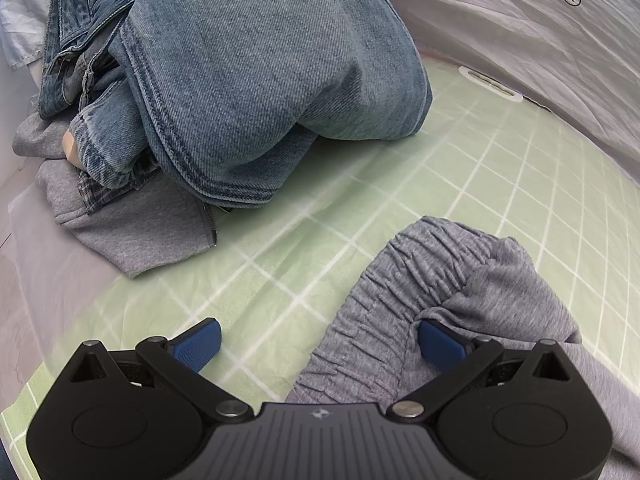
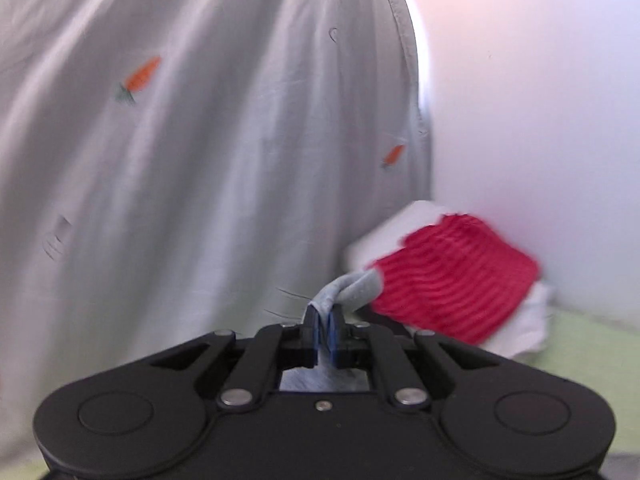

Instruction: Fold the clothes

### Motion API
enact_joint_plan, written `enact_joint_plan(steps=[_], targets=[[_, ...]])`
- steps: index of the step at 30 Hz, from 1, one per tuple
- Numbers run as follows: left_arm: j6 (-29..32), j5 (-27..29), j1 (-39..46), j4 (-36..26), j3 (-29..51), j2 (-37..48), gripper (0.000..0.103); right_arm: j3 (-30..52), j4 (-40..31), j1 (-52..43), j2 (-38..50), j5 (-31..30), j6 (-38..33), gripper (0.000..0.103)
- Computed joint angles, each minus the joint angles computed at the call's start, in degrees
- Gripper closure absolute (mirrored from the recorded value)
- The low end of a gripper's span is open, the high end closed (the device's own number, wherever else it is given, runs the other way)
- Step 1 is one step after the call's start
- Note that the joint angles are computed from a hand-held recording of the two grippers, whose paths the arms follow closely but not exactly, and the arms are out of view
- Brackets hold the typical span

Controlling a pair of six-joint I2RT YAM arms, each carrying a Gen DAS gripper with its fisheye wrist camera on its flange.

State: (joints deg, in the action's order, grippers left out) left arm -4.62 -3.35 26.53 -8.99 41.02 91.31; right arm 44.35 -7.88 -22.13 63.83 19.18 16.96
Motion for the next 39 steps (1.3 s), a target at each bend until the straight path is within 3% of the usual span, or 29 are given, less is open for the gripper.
enact_joint_plan(steps=[1, 3, 4, 7, 11, 16, 24, 30, 35, 39], targets=[[-0.02, 0.01, -0.03, -0.42, 0.41, 0.23, 0.000, -0.77, -1.50, -0.39, 0.14, -0.86, -0.20, 0.091], [-0.05, 0.04, -0.09, -1.31, 1.26, 0.70, 0.000, -4.04, -2.92, 0.30, -0.26, -1.08, 0.61, 0.067], [-0.09, 0.09, -0.13, -2.06, 1.96, 1.09, 0.000, -6.17, -3.39, 0.93, -0.96, -1.18, 1.62, 0.062], [0.16, 0.55, 0.05, -5.31, 4.24, 2.00, 0.000, -12.30, -4.66, 2.96, -3.06, -2.22, 5.80, 0.058], [-1.13, 3.49, 1.17, -8.97, 5.07, -0.09, 0.000, -17.43, -6.73, 5.93, -3.79, -4.85, 11.37, 0.045], [-1.23, 7.90, 2.62, -8.01, 2.94, -6.62, 0.000, -21.85, -9.74, 8.13, -5.72, -4.54, 11.79, 0.032], [-0.89, 7.78, -2.68, -11.58, 3.85, -9.00, 0.000, -25.31, -11.75, -0.02, -13.09, -10.66, 11.37, 0.021], [-4.24, 5.97, -12.68, -15.64, -1.12, -18.07, 0.000, -28.78, -17.05, -12.67, -25.95, -22.20, 4.68, 0.004], [-8.91, 1.74, -24.91, -20.90, -5.48, -26.51, 0.000, -30.57, -21.55, -29.51, -28.99, -39.70, -2.55, 0.000], [-15.70, -3.77, -36.56, -25.21, -8.68, -31.10, 0.000, -30.22, -27.16, -44.66, -27.36, -54.46, -16.27, 0.000]])
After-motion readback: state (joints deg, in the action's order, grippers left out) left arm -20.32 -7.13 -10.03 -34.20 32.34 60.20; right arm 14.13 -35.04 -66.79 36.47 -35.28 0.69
